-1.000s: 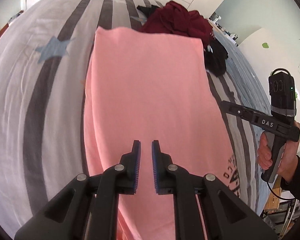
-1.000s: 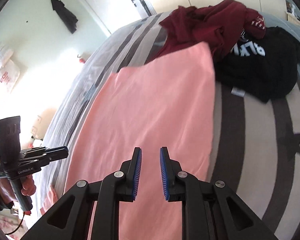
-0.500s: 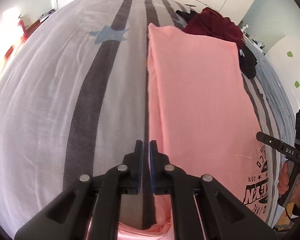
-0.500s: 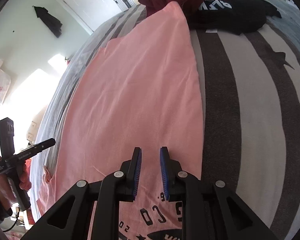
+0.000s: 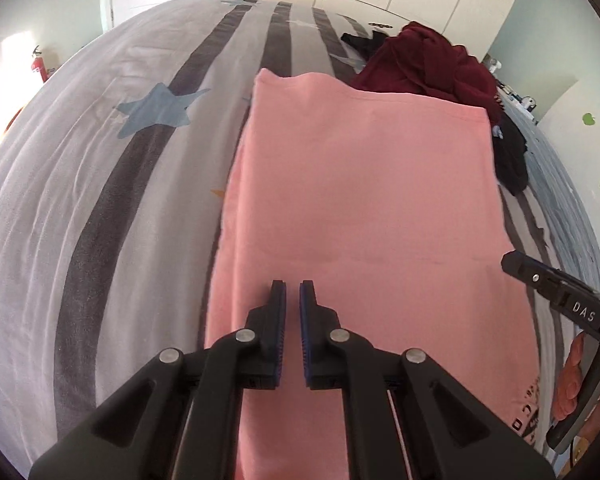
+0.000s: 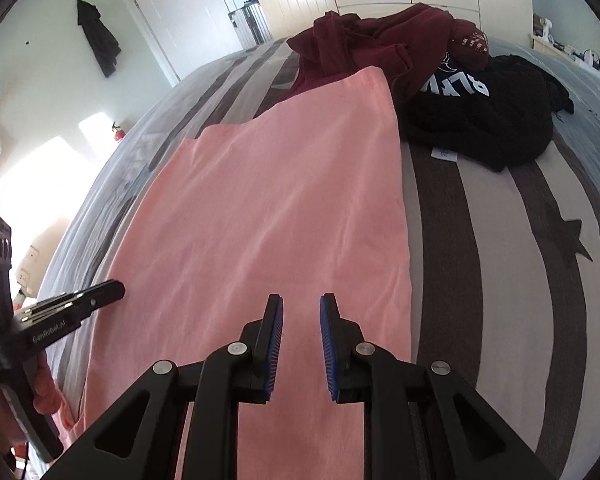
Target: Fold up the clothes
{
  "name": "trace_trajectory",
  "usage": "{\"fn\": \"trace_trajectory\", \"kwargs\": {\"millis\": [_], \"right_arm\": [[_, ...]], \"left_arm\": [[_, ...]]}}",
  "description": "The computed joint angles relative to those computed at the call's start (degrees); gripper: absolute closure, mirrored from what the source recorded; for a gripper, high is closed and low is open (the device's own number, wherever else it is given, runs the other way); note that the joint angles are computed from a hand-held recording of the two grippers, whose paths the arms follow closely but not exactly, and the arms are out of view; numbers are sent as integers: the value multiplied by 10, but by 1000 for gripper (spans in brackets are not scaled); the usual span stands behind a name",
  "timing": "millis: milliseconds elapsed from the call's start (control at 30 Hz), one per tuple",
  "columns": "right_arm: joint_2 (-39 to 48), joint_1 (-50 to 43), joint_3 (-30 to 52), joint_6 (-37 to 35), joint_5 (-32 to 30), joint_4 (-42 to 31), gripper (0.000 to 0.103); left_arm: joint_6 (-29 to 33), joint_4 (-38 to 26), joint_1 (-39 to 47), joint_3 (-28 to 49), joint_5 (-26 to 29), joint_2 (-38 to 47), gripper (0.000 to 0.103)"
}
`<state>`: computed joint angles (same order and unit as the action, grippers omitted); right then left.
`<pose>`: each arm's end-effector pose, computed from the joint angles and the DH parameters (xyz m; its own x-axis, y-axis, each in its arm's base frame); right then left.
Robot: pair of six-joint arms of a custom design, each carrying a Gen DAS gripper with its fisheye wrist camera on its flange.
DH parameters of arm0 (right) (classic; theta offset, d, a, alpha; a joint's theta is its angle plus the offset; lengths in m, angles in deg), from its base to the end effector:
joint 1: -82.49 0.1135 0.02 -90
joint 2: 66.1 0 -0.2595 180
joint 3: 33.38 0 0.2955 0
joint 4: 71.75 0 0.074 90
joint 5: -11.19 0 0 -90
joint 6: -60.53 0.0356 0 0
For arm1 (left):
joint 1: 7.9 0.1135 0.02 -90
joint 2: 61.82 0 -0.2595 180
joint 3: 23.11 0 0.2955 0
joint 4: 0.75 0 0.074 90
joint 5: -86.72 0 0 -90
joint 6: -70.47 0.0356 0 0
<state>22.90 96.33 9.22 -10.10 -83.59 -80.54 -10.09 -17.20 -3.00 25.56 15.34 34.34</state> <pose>0.2729 0.0703 0.0691 -0.8465 0.1319 -0.5159 -0.0041 0.9672 0.2539 0.2947 0.0139 0.0569 -0.8733 0.0811 -0.4804 0.2048 0.9558 -0.2109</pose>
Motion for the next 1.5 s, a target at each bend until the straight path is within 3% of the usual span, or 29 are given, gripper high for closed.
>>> {"fn": "trace_trajectory", "kwargs": {"millis": [200, 333, 533, 600, 700, 900, 1000, 1300, 1400, 1500], "right_arm": [[120, -78, 86, -30, -28, 13, 89], [125, -92, 121, -58, -41, 2, 86], [210, -91, 216, -90, -45, -25, 86], [243, -111, 246, -82, -55, -29, 91], [267, -139, 284, -71, -57, -38, 99], [291, -150, 358, -126, -43, -83, 99], [307, -152, 385, -140, -41, -104, 99], [269, -163, 368, -116, -10, -78, 96], [256, -166, 368, -122, -15, -81, 95], [221, -165, 340, -134, -41, -85, 95]], "left_arm": [[-1, -23, 23, 45, 23, 35, 99], [-10, -18, -10, 85, 29, 51, 99], [-10, -22, -52, 219, -15, 173, 99], [-7, -37, -40, 255, -9, 208, 99], [-2, -56, -33, 283, -3, 221, 99], [6, -71, -53, 336, -13, 244, 99], [7, -76, -67, 390, -45, 290, 99], [3, -110, -64, 506, -83, 347, 99], [9, -110, -50, 492, -68, 327, 99], [25, -97, -38, 426, -36, 274, 96]]}}
